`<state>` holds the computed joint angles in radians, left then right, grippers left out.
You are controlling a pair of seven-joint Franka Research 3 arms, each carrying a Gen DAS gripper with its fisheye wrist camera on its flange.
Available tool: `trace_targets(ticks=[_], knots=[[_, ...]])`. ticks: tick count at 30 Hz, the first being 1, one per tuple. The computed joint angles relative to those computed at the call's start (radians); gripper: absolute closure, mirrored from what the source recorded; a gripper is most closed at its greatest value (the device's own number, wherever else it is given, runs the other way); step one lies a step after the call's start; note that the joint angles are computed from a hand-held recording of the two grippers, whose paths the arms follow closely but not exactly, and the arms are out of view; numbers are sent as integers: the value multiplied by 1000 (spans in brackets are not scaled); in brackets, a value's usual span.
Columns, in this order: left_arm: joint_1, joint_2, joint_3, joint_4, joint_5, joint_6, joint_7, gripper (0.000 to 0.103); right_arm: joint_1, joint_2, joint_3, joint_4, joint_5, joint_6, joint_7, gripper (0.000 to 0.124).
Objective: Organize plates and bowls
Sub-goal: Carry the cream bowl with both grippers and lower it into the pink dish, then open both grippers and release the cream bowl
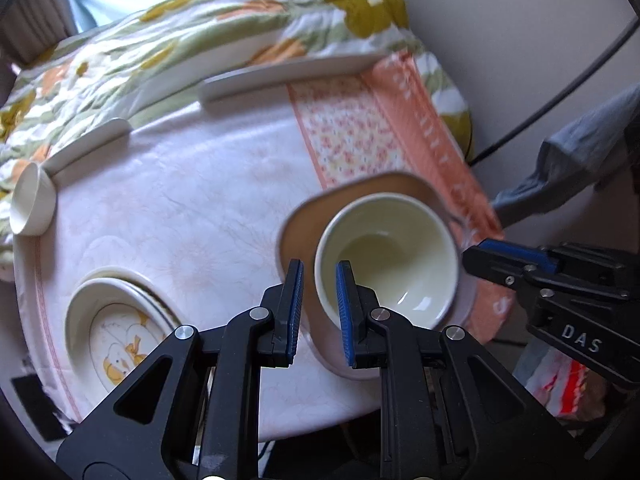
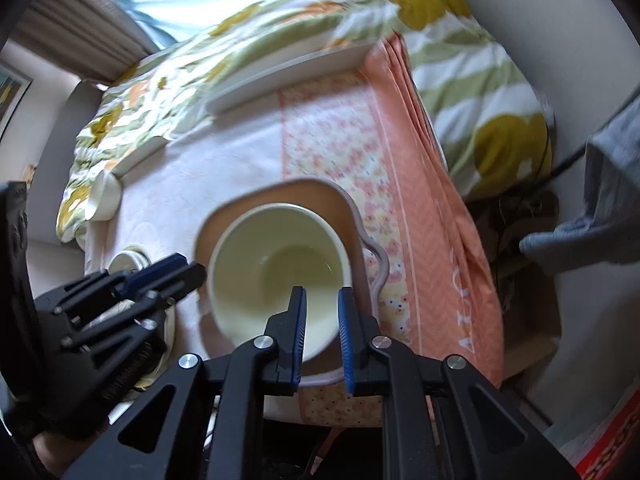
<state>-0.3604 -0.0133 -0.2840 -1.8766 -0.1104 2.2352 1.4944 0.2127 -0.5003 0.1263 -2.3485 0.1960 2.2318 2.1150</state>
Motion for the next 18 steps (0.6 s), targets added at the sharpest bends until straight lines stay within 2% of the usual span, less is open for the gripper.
trace_targets(ticks=[2, 3, 4, 5, 6, 7, 8, 9, 16, 18], knots=[[14, -46, 16, -29, -39, 28, -9, 82, 16, -2, -9, 15, 9, 18, -49, 109], [21, -72, 25, -46, -48, 40, -26, 64, 19, 2, -7, 29, 2, 21, -71, 109], [28, -93, 33, -60, -55, 49, -39, 30, 23, 7, -6, 39, -2, 26, -92, 108], [36, -118, 42, -79, -56, 62, -60, 15, 27, 15, -6, 51, -4, 32, -113, 101], [48, -158, 51, -112, -46, 91, -96, 2, 33, 28, -7, 70, -6, 39, -143, 82], [57, -187, 61, -135, -41, 111, -118, 2, 38, 41, -7, 83, -8, 50, -168, 68], [62, -203, 71, -146, -37, 112, -127, 1, 43, 54, -7, 96, -7, 67, -193, 40], [74, -222, 82, -152, -26, 96, -148, 1, 49, 70, -6, 110, -6, 92, -221, 29], [175, -342, 170, -240, 9, 117, -275, 1, 113, 212, 2, 258, 34, 248, -408, 28], [199, -353, 202, -254, 0, 141, -279, 1, 137, 300, -4, 381, 65, 195, -463, 28]])
